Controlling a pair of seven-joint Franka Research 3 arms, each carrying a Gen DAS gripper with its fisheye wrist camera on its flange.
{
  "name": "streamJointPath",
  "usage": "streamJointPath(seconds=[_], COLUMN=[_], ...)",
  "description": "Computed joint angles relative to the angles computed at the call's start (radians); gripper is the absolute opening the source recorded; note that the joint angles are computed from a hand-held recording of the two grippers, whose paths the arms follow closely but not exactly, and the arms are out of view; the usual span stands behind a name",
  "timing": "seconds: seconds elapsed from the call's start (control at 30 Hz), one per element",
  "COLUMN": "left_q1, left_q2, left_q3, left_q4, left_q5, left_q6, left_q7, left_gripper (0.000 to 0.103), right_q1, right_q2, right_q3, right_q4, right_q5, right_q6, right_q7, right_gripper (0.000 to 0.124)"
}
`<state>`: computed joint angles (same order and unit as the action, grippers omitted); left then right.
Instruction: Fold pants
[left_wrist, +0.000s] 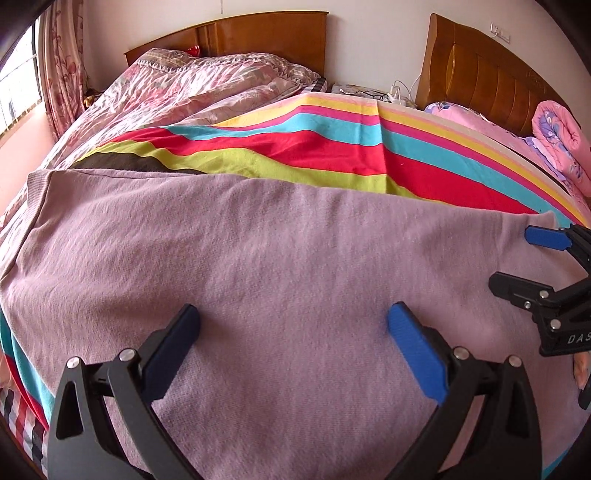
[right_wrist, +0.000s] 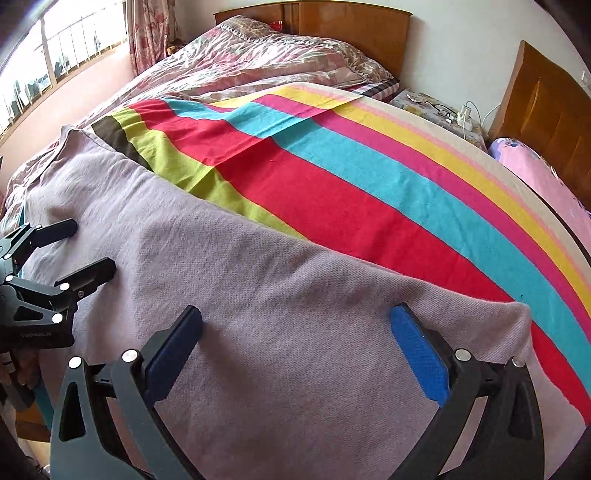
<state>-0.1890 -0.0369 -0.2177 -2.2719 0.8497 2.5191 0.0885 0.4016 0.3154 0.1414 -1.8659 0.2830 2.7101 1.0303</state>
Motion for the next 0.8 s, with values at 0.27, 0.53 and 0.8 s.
streamJointPath(seconds=[0.27, 0.53, 0.8], left_q1=[0.002, 0.003, 0.041], left_q2=[0.001, 0.000, -0.116], left_q3=[0.002, 0.002, 0.017], left_q4=[0.001, 0.000, -0.127], left_q5=[0.000, 0.001, 0.066], left_q6=[0.006, 0.007, 0.210], left_q7=[0.000, 0.000, -0.153], left_gripper=[0.102, 0.102, 0.102], right_q1=[-0.016, 0.042, 0.022], right_q2=[-0.039, -0.042, -0.163], right_q3=[0.005, -0.056, 0.010], right_q4=[-0.044, -0.075, -0.226], right_q5=[0.052, -0.097, -0.028], right_q6=[0.033, 0.095, 0.074], right_q7=[0.059, 0.196, -0.054], right_gripper=[0.099, 0.099, 0.099])
